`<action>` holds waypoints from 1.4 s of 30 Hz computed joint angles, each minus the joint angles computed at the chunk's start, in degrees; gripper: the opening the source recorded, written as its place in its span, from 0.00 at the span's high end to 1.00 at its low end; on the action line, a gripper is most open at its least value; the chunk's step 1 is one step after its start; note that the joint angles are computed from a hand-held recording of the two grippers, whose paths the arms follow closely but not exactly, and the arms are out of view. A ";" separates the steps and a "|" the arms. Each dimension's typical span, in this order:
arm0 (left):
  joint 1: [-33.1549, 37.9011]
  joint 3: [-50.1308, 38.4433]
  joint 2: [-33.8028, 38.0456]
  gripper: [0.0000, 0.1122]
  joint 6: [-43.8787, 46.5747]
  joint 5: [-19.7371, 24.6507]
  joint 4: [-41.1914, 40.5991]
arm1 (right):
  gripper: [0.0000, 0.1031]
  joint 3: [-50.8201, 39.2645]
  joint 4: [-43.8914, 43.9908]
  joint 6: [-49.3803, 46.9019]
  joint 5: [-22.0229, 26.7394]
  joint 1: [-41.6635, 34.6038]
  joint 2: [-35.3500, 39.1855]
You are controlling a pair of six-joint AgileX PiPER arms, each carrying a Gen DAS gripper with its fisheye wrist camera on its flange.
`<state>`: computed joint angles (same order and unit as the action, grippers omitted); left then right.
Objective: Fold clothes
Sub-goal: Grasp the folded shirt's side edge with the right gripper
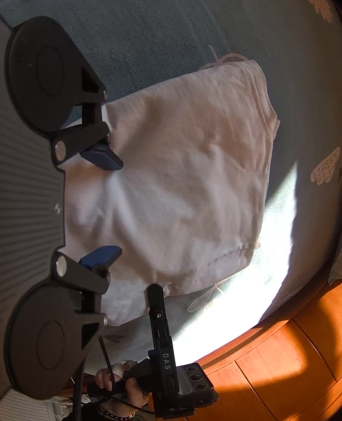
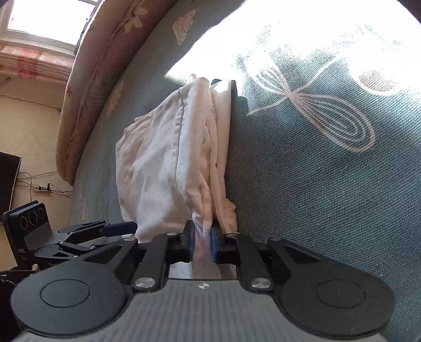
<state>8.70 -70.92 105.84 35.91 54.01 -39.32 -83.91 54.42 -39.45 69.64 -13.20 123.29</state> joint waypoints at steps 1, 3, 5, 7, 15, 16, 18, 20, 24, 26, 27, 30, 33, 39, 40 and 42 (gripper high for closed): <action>0.22 -0.02 0.02 0.44 -0.01 0.22 -0.21 | 0.76 0.31 0.66 -0.34 -0.01 -0.06 -0.15; 0.37 -0.17 0.10 0.44 -0.23 0.34 -0.45 | 0.63 -0.14 2.06 -1.07 0.14 0.32 0.00; 0.41 -0.30 0.09 0.44 -0.52 0.32 -0.57 | 0.57 -2.04 3.16 -1.21 -0.40 0.75 0.97; 0.64 -0.11 -0.37 0.44 -0.37 0.19 -1.38 | 0.57 -4.00 4.23 -1.34 -0.95 1.18 1.97; 1.55 -0.29 -0.63 0.44 -0.31 -0.26 -3.84 | 0.55 -15.89 8.17 2.55 -1.77 3.05 10.63; 1.69 -0.21 -0.71 0.44 -0.38 -0.43 -4.06 | 0.71 -17.24 7.03 3.30 -2.13 3.71 11.13; 1.99 0.41 -1.31 0.44 0.04 -1.07 -4.93 | 0.87 -18.57 4.11 3.64 -3.10 4.90 10.65; 2.41 0.94 -1.84 0.44 1.37 -1.16 -6.50 | 0.88 -19.29 3.34 1.97 -3.53 5.53 9.46; 1.86 1.42 -1.51 0.44 2.28 -2.61 -7.59 | 0.88 -21.41 2.75 -0.96 -5.45 6.90 8.89; 1.16 1.16 -0.72 0.44 0.39 -2.87 -5.96 | 0.87 -25.41 0.58 3.97 -3.96 7.24 11.76; 1.03 1.41 -0.66 0.44 0.38 -2.78 -5.76 | 0.87 -26.93 -0.86 6.71 -3.00 7.13 13.07; 1.35 2.04 -0.82 0.44 1.28 -2.20 -6.08 | 0.79 -24.41 -0.37 8.51 -1.70 5.53 12.41; 1.59 2.38 -0.76 0.44 1.81 -1.84 -6.30 | 0.71 -16.60 1.39 5.11 -1.43 3.41 7.72; 1.46 1.68 -0.36 0.44 1.72 -1.31 -5.75 | 0.71 -5.56 1.47 1.72 -0.43 1.13 2.58; 1.41 1.50 -0.38 0.44 1.64 -1.13 -5.44 | 0.71 -4.50 1.36 1.05 -1.00 1.11 1.90; 1.49 1.21 -0.63 0.44 1.71 -0.60 -4.98 | 0.82 -2.40 1.17 -0.28 -2.15 1.07 0.56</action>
<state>10.19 -69.71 105.22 37.62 53.41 -44.30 -86.32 55.59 -39.72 67.49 -12.13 123.85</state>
